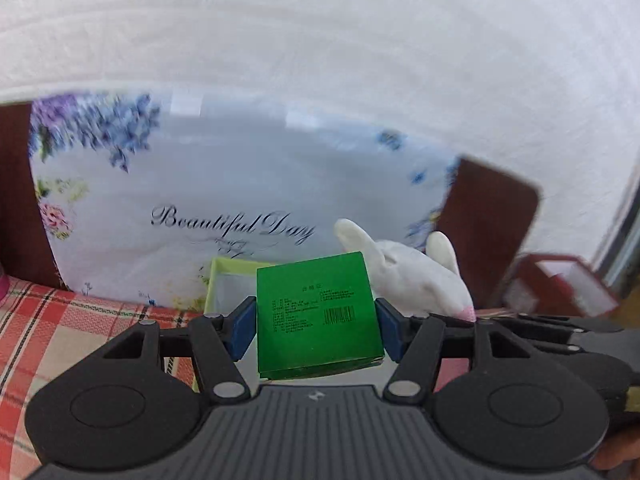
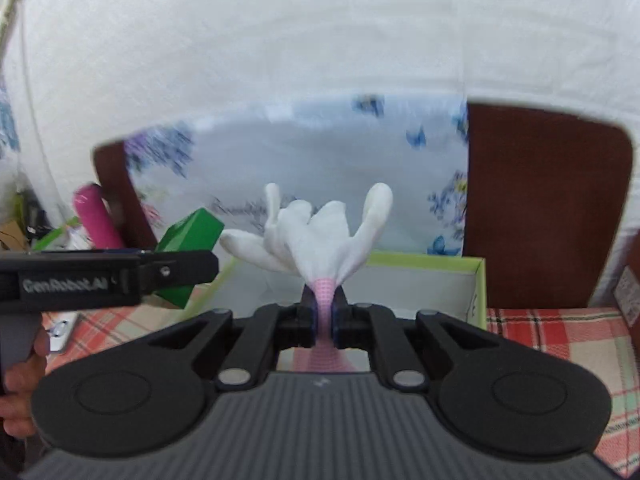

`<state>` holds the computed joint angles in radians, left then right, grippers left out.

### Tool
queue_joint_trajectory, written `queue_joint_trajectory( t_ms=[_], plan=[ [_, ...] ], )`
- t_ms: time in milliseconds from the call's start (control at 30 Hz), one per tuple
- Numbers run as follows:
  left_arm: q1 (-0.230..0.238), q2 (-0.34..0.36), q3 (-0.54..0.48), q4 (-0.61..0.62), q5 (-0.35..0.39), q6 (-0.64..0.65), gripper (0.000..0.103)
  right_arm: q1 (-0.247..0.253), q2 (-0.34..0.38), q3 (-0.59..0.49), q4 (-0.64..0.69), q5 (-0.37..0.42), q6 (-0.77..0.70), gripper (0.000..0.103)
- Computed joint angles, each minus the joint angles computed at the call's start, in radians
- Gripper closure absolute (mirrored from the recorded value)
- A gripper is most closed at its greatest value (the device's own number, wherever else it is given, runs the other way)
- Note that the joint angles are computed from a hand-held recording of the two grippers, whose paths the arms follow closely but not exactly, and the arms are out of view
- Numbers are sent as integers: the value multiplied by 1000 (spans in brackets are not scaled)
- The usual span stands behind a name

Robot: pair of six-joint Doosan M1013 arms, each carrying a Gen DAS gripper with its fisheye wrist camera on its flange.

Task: Organize objects
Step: 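Lower the green box into the lime box with the left tool while the right drops the glove in, then grasp the bagged toothpicks with the left tool while the right tool grasps the yellow medicine box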

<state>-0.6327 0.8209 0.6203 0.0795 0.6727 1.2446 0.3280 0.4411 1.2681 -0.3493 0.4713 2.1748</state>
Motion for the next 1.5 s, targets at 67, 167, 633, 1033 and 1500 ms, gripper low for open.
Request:
queue_joint_trajectory(
  t_ms=[67, 167, 633, 1033, 1500],
  plan=[
    [10, 62, -91, -34, 69, 10, 38, -21, 58, -60, 109, 68, -85, 96],
    [19, 122, -176, -37, 125, 12, 38, -33, 107, -100, 158, 116, -133, 96],
    [10, -14, 54, 127, -52, -60, 15, 10, 23, 18, -271, 27, 187, 0],
    [-58, -341, 599, 671, -286, -697, 0, 158, -231, 324, -642, 72, 669, 0],
    [-60, -447, 884, 579, -286, -623, 0, 274, -247, 492, -561, 68, 653, 0]
  ],
)
